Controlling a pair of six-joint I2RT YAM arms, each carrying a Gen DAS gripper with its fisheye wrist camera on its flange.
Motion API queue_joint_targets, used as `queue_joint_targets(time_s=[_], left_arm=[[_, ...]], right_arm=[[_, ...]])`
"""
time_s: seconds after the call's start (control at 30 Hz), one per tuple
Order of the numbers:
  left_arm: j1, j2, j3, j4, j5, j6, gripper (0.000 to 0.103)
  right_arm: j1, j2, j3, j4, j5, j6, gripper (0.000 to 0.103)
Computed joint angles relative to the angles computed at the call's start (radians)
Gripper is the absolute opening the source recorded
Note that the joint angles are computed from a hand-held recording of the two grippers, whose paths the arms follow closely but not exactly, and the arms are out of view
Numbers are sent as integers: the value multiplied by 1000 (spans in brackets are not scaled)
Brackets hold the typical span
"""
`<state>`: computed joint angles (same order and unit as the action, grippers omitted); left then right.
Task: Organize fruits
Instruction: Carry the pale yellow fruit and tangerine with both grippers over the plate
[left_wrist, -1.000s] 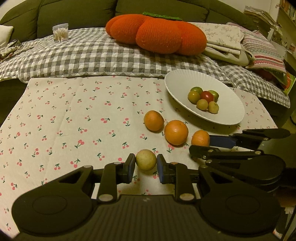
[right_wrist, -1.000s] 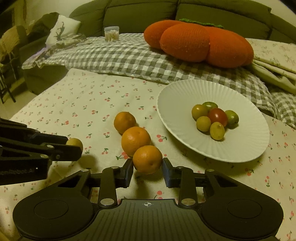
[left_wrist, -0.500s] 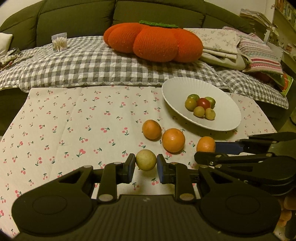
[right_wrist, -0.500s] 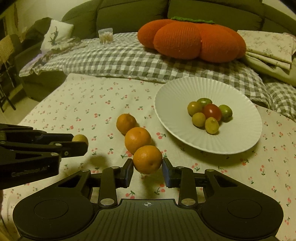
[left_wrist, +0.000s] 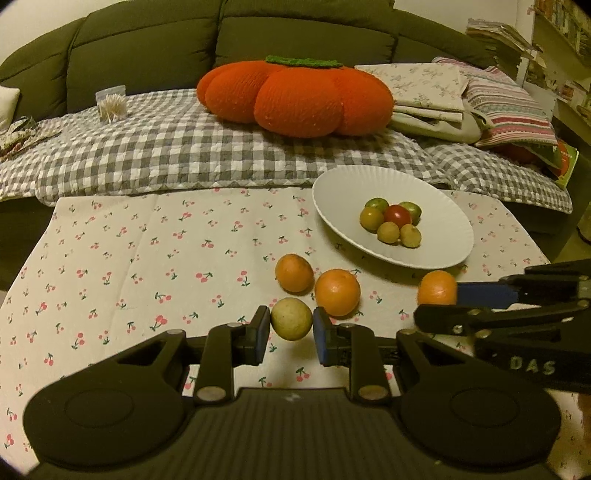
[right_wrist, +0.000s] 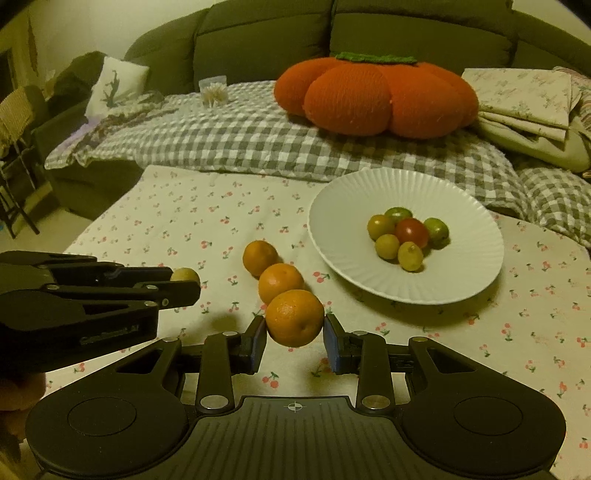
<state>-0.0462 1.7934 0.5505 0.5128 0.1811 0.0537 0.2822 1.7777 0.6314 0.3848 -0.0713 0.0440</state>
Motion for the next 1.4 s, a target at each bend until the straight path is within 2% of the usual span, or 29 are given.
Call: queue_joint_targets(time_s=[0.73, 1.07, 1.4], left_arm=[[-63, 42, 54, 81, 11, -31, 23], [-123, 147, 142, 184, 24, -33, 23], [-181, 275, 288, 158, -5, -12, 23]], right_arm=[[-138, -129, -57, -11, -61, 23, 32], [-235, -52, 17, -29, -66, 52, 31], [-293, 55, 111, -25, -91, 103, 31]])
